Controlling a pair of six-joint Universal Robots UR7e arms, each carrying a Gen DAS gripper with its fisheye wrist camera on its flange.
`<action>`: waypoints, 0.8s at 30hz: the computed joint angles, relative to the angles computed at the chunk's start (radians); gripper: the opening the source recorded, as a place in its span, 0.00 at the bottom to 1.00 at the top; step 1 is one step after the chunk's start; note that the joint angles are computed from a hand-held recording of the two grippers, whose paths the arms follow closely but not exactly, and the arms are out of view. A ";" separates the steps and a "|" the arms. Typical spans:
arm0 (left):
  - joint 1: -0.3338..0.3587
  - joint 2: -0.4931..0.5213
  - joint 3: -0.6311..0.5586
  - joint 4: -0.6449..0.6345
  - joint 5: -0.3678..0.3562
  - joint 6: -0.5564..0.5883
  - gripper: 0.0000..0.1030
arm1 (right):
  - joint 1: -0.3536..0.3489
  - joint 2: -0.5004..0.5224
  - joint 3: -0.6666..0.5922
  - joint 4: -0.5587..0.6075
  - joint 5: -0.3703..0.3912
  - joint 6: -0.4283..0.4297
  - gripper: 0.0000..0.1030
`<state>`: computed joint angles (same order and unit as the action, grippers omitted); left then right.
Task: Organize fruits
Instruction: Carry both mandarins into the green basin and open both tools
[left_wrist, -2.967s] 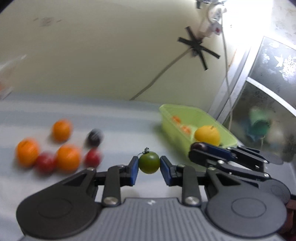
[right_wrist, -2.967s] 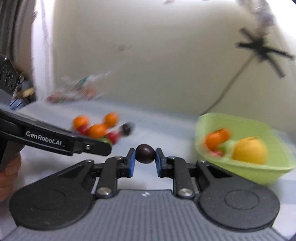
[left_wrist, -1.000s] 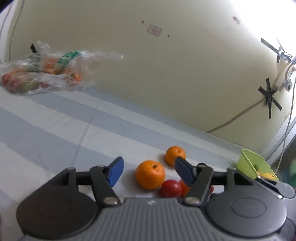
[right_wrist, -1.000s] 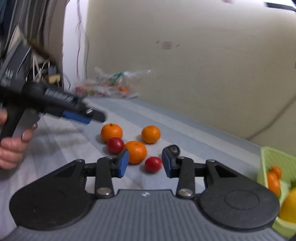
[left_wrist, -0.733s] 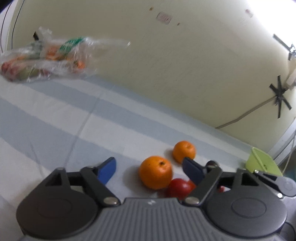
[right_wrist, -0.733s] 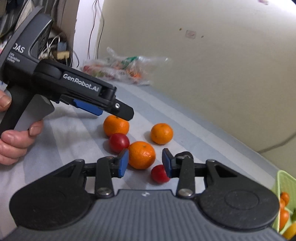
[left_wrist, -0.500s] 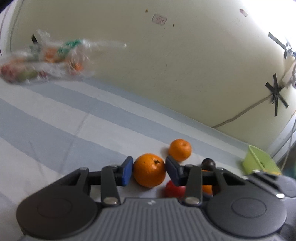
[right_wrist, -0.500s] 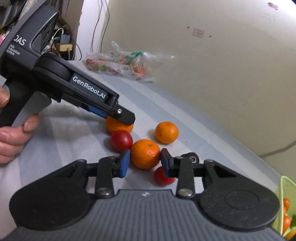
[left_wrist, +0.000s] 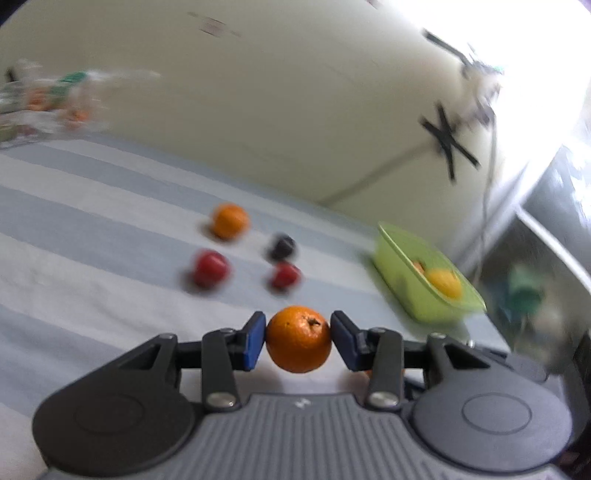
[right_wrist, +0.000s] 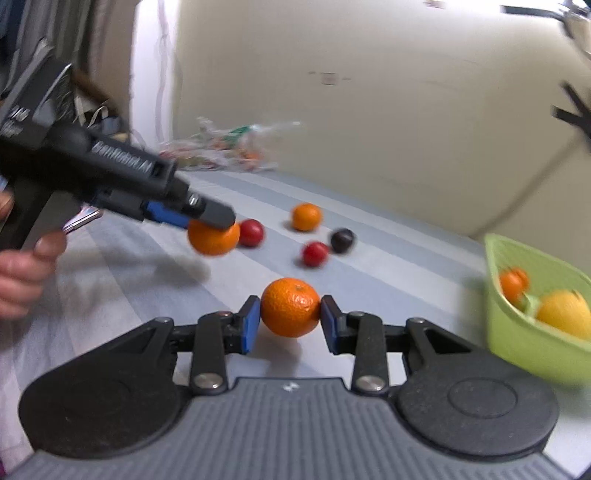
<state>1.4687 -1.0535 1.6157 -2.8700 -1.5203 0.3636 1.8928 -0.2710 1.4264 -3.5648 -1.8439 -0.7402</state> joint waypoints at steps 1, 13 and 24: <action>-0.008 0.001 0.010 0.005 0.007 0.010 0.38 | -0.002 -0.004 0.015 -0.024 -0.008 0.010 0.37; -0.108 0.103 -0.088 0.116 -0.011 0.051 0.38 | -0.052 -0.061 0.121 -0.304 -0.054 0.063 0.37; -0.189 0.364 -0.419 0.250 0.006 0.028 0.39 | -0.118 -0.080 0.041 -0.440 -0.090 0.073 0.37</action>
